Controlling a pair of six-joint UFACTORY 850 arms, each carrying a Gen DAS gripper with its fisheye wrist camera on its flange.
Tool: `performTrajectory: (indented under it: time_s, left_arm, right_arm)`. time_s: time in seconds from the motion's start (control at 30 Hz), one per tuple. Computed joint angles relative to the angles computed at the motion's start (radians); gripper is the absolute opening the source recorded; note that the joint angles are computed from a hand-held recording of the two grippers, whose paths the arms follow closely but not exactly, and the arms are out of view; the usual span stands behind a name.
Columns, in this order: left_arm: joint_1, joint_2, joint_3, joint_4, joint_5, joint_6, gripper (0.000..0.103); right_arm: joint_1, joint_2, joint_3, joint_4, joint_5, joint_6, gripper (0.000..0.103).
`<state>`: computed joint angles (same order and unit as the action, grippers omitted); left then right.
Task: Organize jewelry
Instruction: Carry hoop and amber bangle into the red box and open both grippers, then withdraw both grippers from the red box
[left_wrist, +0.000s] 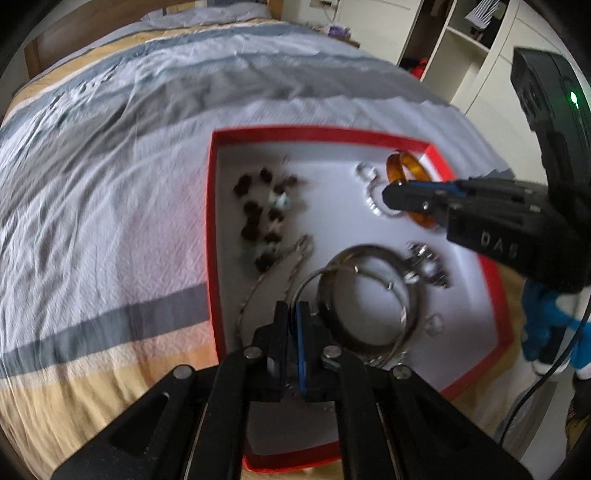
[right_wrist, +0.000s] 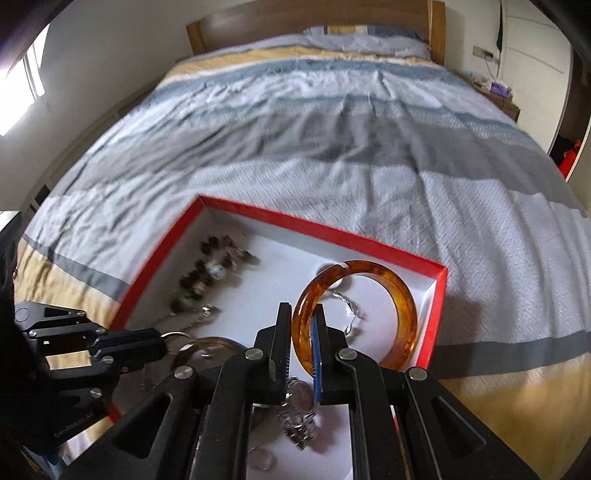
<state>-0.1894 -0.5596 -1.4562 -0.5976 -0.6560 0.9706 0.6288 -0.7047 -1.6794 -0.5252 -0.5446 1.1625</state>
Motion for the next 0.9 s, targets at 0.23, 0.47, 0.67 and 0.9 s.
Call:
performTrajectory:
  time_s: [0.23,0.47,0.67,0.9]
  left_arm:
    - [0.000,0.008,0.016,-0.002,0.023,-0.002,0.005]
    - [0.017,0.039,0.041,-0.035,-0.009,0.018,0.022]
    - [0.044,0.123,0.102,-0.090,-0.015,0.076,0.031]
    - [0.113,0.268,0.215,-0.167,0.040,0.163,0.040]
  right_arm:
    - [-0.007,-0.029,-0.017,0.053,-0.008,-0.058,0.010]
    - [0.014,0.025,0.039,-0.053,-0.006,0.095,0.036]
    - [0.074,0.113,0.120,-0.183,-0.062,0.316,0.037]
    - [0.184,0.145,0.101,-0.274,-0.171,0.490,0.046]
